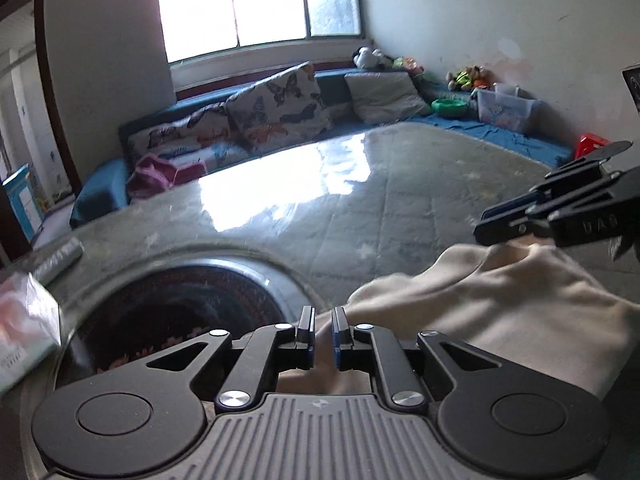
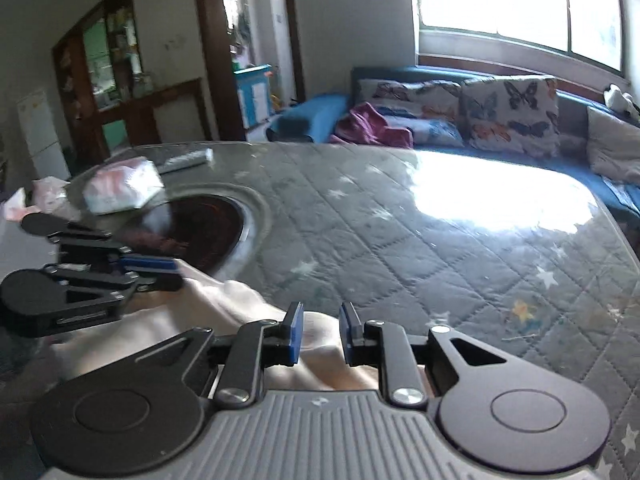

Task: Fold clothes

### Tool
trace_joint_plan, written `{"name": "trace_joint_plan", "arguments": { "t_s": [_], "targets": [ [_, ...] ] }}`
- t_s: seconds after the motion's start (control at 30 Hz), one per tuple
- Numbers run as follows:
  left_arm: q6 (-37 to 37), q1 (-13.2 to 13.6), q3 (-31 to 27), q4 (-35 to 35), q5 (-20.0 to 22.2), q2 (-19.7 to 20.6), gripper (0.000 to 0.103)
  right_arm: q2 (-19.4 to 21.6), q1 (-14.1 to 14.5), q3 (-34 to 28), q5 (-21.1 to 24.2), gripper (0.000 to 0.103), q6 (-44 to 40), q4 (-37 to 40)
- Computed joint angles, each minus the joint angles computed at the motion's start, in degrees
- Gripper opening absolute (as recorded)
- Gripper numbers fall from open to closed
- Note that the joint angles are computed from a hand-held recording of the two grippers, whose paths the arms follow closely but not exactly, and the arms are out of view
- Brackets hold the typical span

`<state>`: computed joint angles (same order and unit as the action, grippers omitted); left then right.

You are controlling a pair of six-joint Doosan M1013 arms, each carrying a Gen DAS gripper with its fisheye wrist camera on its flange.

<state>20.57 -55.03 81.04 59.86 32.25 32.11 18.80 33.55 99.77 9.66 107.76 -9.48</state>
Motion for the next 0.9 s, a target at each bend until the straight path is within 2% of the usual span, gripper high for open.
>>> {"name": "trace_joint_plan", "arguments": {
  "t_s": [0.1,0.2,0.33,0.47,0.57,0.7,0.83,0.9],
  "targets": [
    [0.6,-0.32,-0.05,-0.7,-1.39,-0.28,0.009,-0.08,0.28,-0.05,0.57,0.018,-8.01,7.62],
    [5.12,-0.24,-0.52,-6.26,-4.31,-0.13,0.009,0.92,0.59,-0.91,1.67,0.018,-9.44,9.48],
    [10.89,-0.07,-2.64,-12.81,-2.55,1.52,0.009,2.21,1.21,-1.9,3.07,0.018,-0.08,0.6],
    [12.23,0.44,-3.94,-15.67,-1.87,2.35,0.009,2.82,1.33,-1.64,2.07,0.018,6.66,-4.55],
    [12.76,0.76,-4.55,-17.18,-1.73,2.72,0.009,2.88,1.71,-1.31,1.58,0.018,12.79,-11.63],
    [11.94,0.92,-4.09,-17.13,-2.31,2.47,0.009,2.02,1.6,-0.37,0.27,0.018,14.91,-13.36],
    [12.12,1.01,-4.44,-17.47,-2.27,2.67,0.009,-0.26,2.44,2.2,-0.87,0.018,31.48,-30.96],
    [12.44,1.08,-4.74,-17.75,-2.22,2.83,0.009,-1.24,2.78,3.32,-1.0,0.018,34.75,-34.26]
  ]
}}
